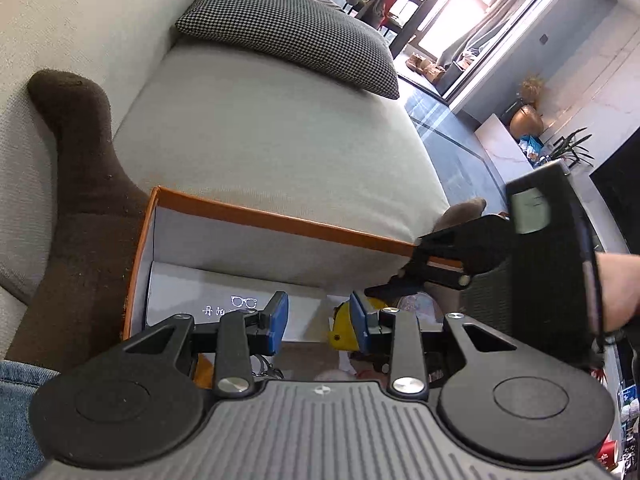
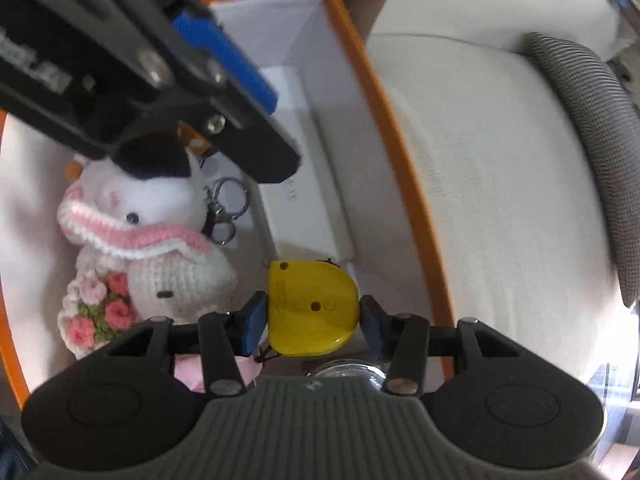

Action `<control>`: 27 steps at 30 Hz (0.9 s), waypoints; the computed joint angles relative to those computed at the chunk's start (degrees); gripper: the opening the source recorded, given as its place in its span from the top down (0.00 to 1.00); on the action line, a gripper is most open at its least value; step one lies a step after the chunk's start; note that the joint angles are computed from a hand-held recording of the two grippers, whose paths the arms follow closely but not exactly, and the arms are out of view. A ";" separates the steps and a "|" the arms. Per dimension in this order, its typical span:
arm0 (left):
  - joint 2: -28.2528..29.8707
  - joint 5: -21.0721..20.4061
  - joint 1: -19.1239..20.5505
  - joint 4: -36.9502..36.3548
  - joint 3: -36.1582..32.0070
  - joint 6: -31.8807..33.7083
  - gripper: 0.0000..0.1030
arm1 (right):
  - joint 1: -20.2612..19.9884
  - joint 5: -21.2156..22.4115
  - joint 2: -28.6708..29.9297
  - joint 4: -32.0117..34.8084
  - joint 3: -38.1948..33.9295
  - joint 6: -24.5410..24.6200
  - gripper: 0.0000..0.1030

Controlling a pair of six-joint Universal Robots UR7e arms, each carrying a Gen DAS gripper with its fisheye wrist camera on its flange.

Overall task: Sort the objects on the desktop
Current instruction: 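Open the right tool to drop the tape measure while the left tool releases the mirror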

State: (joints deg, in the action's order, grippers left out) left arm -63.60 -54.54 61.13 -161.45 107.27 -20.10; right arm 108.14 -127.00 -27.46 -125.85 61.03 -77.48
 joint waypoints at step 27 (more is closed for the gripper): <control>0.04 -0.01 0.75 0.18 -0.22 -2.74 0.63 | 1.87 -9.19 2.40 -3.23 1.68 -6.45 0.49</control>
State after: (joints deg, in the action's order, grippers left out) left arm -63.56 -54.55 61.88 -161.27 107.05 -22.84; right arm 110.01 -136.19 -25.06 -129.08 62.71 -83.93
